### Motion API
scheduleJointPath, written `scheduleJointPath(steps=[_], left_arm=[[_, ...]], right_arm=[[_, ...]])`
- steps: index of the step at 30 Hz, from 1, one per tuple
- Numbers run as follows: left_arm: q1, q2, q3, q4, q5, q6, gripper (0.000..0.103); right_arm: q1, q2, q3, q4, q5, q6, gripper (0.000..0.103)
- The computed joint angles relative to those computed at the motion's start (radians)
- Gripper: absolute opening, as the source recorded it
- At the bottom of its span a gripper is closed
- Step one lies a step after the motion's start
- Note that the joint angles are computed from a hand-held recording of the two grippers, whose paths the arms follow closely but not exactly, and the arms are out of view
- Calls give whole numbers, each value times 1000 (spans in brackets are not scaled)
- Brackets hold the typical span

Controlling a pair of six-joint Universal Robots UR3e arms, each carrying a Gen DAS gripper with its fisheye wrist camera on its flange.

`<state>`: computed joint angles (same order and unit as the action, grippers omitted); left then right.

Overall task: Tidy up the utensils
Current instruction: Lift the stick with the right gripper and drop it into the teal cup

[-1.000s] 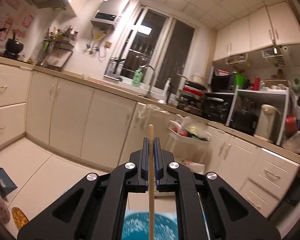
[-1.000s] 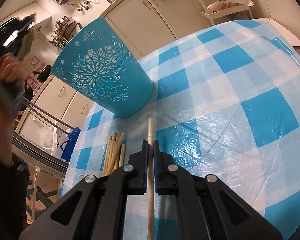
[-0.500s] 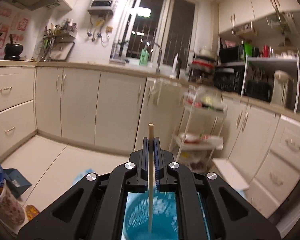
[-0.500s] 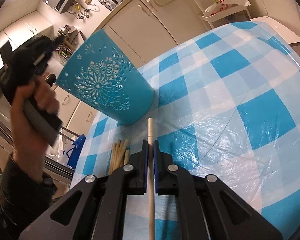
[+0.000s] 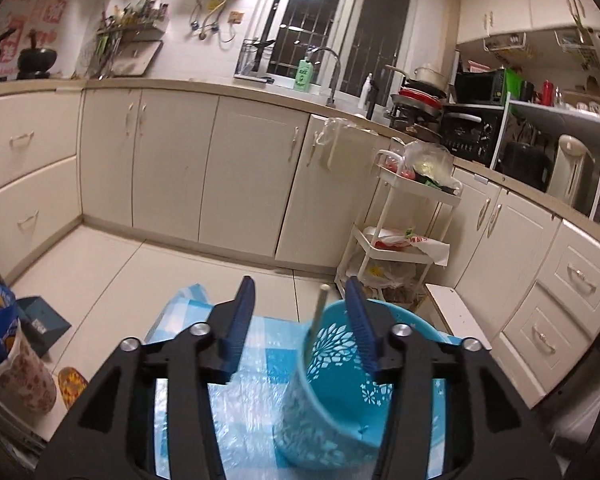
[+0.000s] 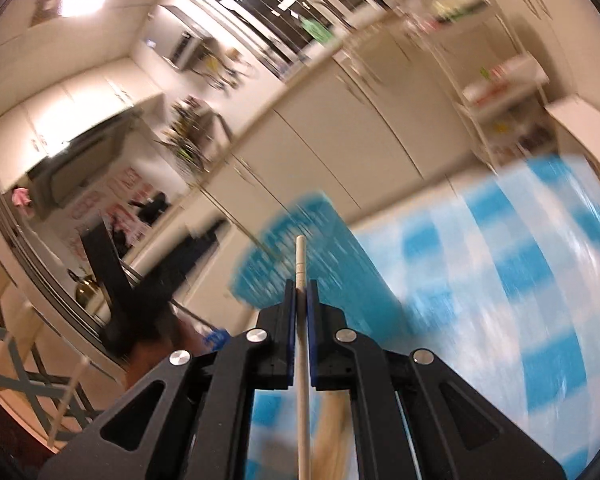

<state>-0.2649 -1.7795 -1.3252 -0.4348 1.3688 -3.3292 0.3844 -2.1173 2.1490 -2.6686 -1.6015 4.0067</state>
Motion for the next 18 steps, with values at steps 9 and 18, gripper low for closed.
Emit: scheduleJointPath(steps=[9,18], left_arm=[[156,239,-269,-4,-150,-54,60],[259,409,-462,-14,-246,-43,68]], right_arm=[[-54,476,-509,-136,-123,-166,6],[-13,720,-713,36,-233,-230,6]])
